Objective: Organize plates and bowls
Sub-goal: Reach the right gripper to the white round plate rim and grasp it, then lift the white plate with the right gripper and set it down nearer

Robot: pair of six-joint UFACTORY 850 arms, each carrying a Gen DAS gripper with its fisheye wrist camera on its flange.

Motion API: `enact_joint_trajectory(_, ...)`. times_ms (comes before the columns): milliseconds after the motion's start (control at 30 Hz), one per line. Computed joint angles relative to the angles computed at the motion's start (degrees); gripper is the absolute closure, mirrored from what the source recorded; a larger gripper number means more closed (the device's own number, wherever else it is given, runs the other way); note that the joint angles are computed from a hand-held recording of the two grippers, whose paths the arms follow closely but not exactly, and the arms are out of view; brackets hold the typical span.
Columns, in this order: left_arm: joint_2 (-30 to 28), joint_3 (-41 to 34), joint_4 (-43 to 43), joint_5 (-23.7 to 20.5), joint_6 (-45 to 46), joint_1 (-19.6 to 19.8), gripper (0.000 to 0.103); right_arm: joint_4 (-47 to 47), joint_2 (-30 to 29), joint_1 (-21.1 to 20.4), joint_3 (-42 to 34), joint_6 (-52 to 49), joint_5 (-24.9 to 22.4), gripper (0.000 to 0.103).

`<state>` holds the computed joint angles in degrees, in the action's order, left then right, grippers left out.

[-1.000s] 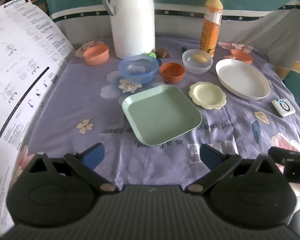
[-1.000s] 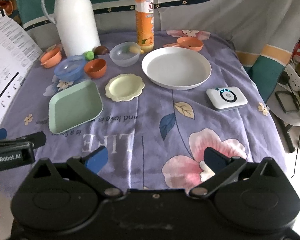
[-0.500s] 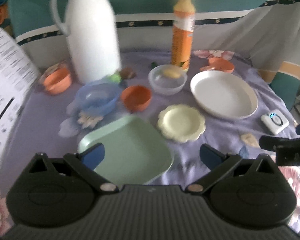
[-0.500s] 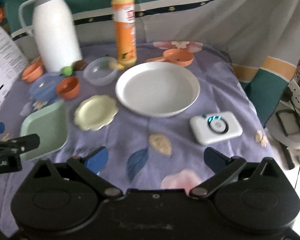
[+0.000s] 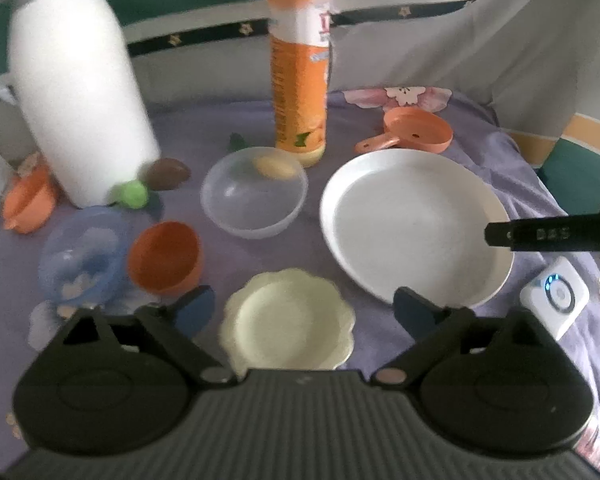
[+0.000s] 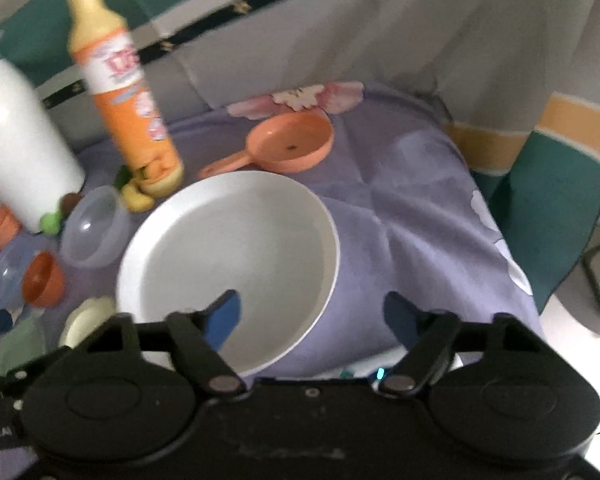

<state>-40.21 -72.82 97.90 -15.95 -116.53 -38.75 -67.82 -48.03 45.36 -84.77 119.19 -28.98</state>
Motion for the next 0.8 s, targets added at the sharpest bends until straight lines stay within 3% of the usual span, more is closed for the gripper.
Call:
enact_joint_trajectory(67,-1.8,-2.4,-4.2,1.0,3.6,0.2,0.012,0.1,-1.1,-1.1,-0.6,-0.4,1.4,0.048)
enact_joint_trajectory(133,-3.2,-4.2,-9.5,1.6,8.5,0.4,0.016,1.1,-2.2,-2.2,-1.4,-2.3,3.2,0.069)
enact_joint_trajectory(200,-4.5,-5.9,-14.5,2.1,13.0,0.5,0.02,-1.4,-2.9,-2.3,-1.8,-1.7,2.6,0.075)
enact_joint_trajectory(300,-5.7,-7.4,-17.5,2.7,16.0,0.5,0.026,-0.3,-3.2,-2.0,-2.3,-4.8,1.7,0.091)
enact_joint_trajectory(500,-7.5,-9.5,-19.5,3.4,19.5,0.1,0.033,-2.8,-1.1,-1.8,1.3,-4.1,3.2,0.091)
enact_joint_trajectory(667,-9.6,-12.2,-30.2,4.2,30.0,0.3,0.048,-4.7,-0.5,-1.9,2.4,-2.0,4.1,0.091)
enact_joint_trajectory(800,-9.9,-12.5,-26.3,4.2,25.5,0.3,0.056,-6.0,-0.1,-1.8,3.0,-0.9,4.6,0.09)
